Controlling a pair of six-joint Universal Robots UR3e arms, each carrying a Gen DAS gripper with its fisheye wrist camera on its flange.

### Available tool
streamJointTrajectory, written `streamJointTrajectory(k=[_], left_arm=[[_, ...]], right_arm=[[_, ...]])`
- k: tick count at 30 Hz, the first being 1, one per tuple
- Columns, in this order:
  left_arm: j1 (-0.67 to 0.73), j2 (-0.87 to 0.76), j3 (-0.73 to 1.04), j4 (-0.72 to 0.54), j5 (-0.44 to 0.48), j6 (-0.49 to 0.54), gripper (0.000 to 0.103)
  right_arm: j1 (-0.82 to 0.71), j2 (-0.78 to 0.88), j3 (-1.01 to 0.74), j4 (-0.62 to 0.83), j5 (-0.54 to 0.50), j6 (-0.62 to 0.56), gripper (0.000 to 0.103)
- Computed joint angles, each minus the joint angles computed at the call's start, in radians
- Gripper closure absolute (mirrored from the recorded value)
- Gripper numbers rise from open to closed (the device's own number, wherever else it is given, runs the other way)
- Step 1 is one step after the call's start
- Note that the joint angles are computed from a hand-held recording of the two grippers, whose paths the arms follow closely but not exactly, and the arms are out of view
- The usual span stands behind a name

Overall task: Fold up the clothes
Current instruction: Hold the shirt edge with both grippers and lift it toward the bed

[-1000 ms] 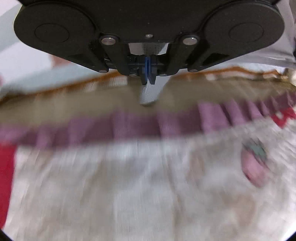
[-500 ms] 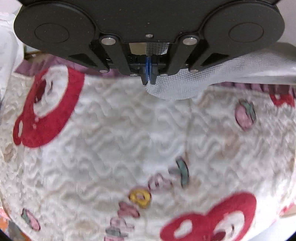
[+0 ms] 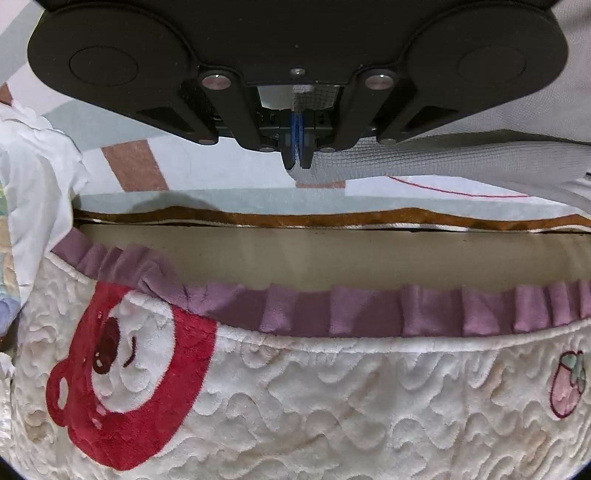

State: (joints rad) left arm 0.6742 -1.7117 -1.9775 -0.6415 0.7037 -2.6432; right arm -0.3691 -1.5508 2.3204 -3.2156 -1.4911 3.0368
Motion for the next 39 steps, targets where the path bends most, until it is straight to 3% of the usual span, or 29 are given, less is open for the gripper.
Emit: streamJointTrajectory(k=[4,6,8,9,11,12,15,20,24,26,28,32,34,39], left_arm=[[-0.056,-0.033,-0.031,0.102,0.048,-0.04,0.054],[-0.088,-0.088,-0.005,0.169,0.087,-0.111,0.052],[-0.12,-0.145,0.031,0.225,0.129,-0.182,0.052],[-0.136,-0.173,0.051,0.247,0.15,-0.215,0.052],[-0.142,-0.217,0.089,0.245,0.138,-0.242,0.065],[-0.154,-0.232,0.114,0.234,0.153,-0.226,0.099],[-0.191,-0.227,0.166,0.28,0.248,-0.176,0.098],[-0.147,-0.192,0.297,0.277,0.217,-0.301,0.098],[-0.15,-0.182,0.318,0.306,0.246,-0.331,0.097],[-0.157,-0.172,0.299,0.352,0.272,-0.335,0.097],[-0.152,-0.144,0.243,0.435,0.298,-0.347,0.097],[-0.097,-0.075,0.145,0.556,0.293,-0.39,0.097],[-0.083,-0.059,0.135,0.584,0.312,-0.407,0.097],[-0.077,-0.08,0.127,0.677,0.403,-0.456,0.097]], right_arm=[[-0.098,-0.043,0.028,0.027,0.153,0.006,0.094],[-0.191,-0.101,0.047,0.101,0.282,0.006,0.089],[-0.268,-0.127,0.049,0.169,0.39,0.025,0.071],[-0.304,-0.132,0.042,0.212,0.44,0.039,0.057],[-0.354,-0.112,0.001,0.318,0.532,0.077,0.049],[-0.37,-0.091,-0.026,0.374,0.569,0.093,0.048],[-0.377,0.026,-0.147,0.559,0.651,0.121,0.046],[-0.264,0.141,-0.237,0.52,0.641,0.158,0.045],[-0.073,0.195,-0.31,0.393,0.443,0.07,0.047],[0.007,0.218,-0.353,0.358,0.361,0.008,0.096],[0.048,0.202,-0.342,0.27,0.339,-0.027,0.096],[0.033,0.126,-0.262,-0.003,0.446,-0.003,0.097],[0.054,0.122,-0.278,-0.083,0.43,-0.025,0.097],[0.108,0.164,-0.379,-0.111,0.381,-0.014,0.097]])
